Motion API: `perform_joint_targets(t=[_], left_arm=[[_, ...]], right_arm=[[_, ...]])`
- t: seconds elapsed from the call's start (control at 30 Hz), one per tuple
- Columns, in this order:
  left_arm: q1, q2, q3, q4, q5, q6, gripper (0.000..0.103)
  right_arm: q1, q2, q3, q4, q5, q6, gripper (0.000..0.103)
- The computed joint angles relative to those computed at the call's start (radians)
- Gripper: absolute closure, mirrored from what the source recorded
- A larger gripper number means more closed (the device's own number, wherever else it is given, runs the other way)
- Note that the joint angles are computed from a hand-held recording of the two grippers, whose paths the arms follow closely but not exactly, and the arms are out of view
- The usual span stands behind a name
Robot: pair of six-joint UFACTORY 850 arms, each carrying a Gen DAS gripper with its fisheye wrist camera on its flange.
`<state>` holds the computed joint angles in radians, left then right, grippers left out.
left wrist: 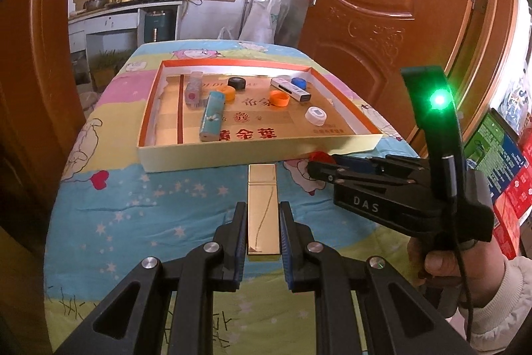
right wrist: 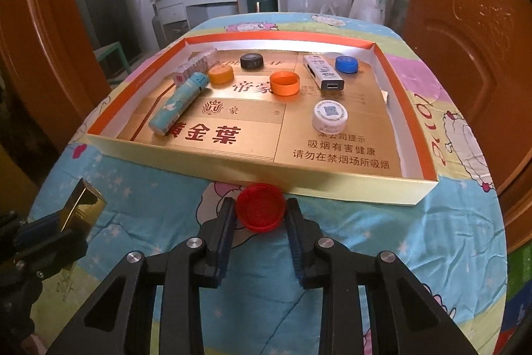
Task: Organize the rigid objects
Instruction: 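Carry the gold box and red cap over the box lid with both grippers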
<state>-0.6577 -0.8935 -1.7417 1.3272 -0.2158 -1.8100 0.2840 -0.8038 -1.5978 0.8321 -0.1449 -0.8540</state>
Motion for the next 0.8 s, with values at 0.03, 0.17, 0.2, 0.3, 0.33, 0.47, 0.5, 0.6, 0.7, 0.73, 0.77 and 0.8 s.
perform_joint_targets(t=[0.03, 0.17, 0.2, 0.3, 0.33, 0.47, 0.5, 0.6, 0.7, 0.73, 0.77, 0.8], left_arm=[[0.001, 0.000, 0.001, 0.002, 0.002, -0.004, 0.085], [0.002, 0.001, 0.003, 0.021, 0.003, -0.027, 0.085], [0.001, 0.001, 0.003, 0.022, 0.004, -0.027, 0.085], [-0.002, 0.003, 0.006, 0.038, 0.005, -0.041, 0.085], [-0.002, 0.005, 0.008, 0.050, 0.005, -0.052, 0.085], [-0.006, 0.011, 0.011, 0.082, -0.001, -0.078, 0.085], [-0.007, 0.012, 0.012, 0.084, -0.002, -0.079, 0.085], [-0.010, 0.015, 0.010, 0.085, -0.006, -0.075, 0.085], [-0.011, 0.016, 0.005, 0.089, -0.005, -0.075, 0.085], [-0.011, 0.016, 0.003, 0.087, -0.006, -0.073, 0.085], [-0.011, 0.016, 0.000, 0.079, -0.008, -0.063, 0.085], [-0.012, 0.014, -0.007, 0.065, -0.011, -0.047, 0.085]], right_arm=[[0.001, 0.002, 0.003, -0.008, 0.003, 0.007, 0.072], [0.000, 0.018, 0.024, 0.052, 0.008, -0.050, 0.072], [-0.001, 0.025, 0.032, 0.093, 0.011, -0.091, 0.072], [-0.001, 0.048, 0.058, 0.207, 0.015, -0.201, 0.072], [-0.001, 0.056, 0.068, 0.250, 0.016, -0.243, 0.072], [-0.001, 0.086, 0.099, 0.357, 0.020, -0.348, 0.072], [-0.002, 0.092, 0.107, 0.411, 0.019, -0.400, 0.072], [-0.004, 0.112, 0.127, 0.536, 0.021, -0.524, 0.072], [-0.008, 0.129, 0.144, 0.616, 0.016, -0.602, 0.072], [-0.009, 0.132, 0.147, 0.639, 0.015, -0.625, 0.072], [-0.010, 0.137, 0.151, 0.662, 0.014, -0.647, 0.072], [-0.011, 0.139, 0.153, 0.676, 0.012, -0.660, 0.072]])
